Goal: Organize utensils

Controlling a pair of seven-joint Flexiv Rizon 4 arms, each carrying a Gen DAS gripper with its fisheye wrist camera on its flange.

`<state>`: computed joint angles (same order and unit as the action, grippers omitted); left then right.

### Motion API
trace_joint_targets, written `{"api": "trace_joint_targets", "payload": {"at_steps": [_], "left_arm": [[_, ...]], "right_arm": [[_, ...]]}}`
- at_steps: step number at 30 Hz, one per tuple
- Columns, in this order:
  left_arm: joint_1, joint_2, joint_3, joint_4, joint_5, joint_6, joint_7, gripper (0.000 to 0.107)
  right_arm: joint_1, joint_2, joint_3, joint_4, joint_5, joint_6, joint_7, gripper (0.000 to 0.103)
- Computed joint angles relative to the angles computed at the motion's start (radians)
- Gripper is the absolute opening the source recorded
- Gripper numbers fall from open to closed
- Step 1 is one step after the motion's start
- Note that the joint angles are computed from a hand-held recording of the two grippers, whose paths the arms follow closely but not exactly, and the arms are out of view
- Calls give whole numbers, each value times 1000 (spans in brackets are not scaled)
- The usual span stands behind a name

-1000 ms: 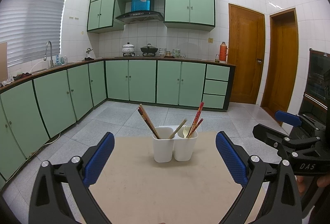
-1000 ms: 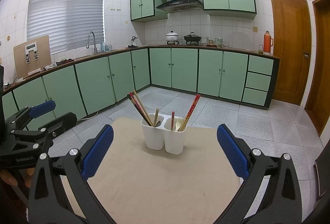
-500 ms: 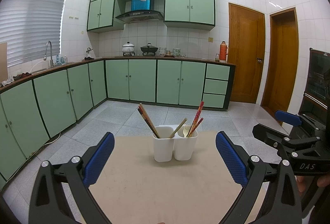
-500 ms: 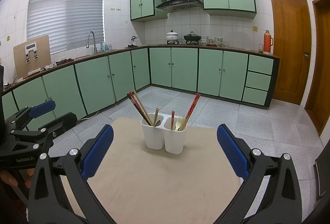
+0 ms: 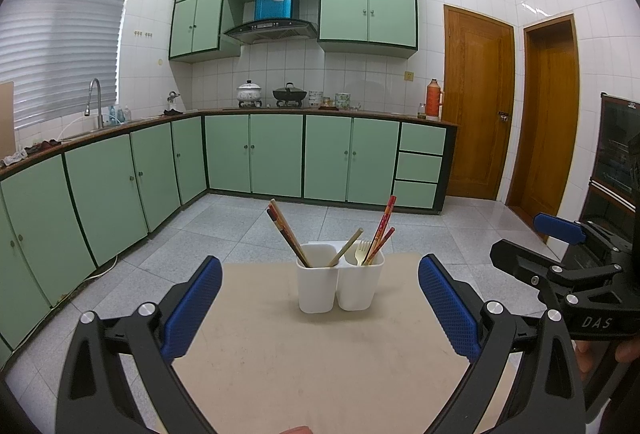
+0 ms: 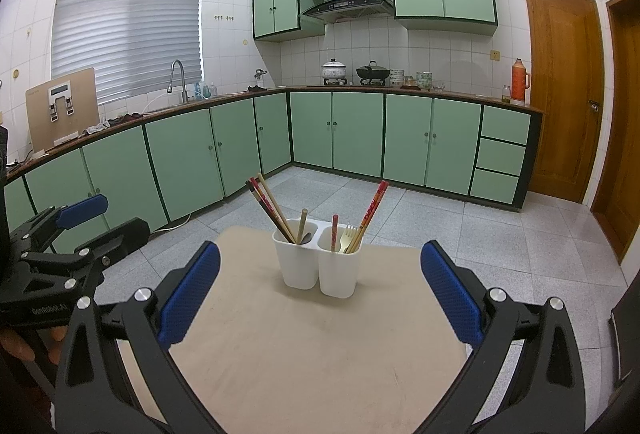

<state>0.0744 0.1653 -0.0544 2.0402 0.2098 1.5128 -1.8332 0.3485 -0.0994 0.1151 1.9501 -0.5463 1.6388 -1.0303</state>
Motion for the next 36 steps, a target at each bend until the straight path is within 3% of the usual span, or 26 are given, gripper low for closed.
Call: {"api": "trace_joint_targets", "payload": {"at_steps": [15, 36], "left_arm": [[2, -7, 3, 14, -2, 10, 0, 96], [-5, -28, -2, -20, 44, -30, -63, 96]], "right_arm": [[13, -12, -29, 5, -46, 12, 37, 97], [16, -31, -34, 1, -2, 15, -1, 97]]}}
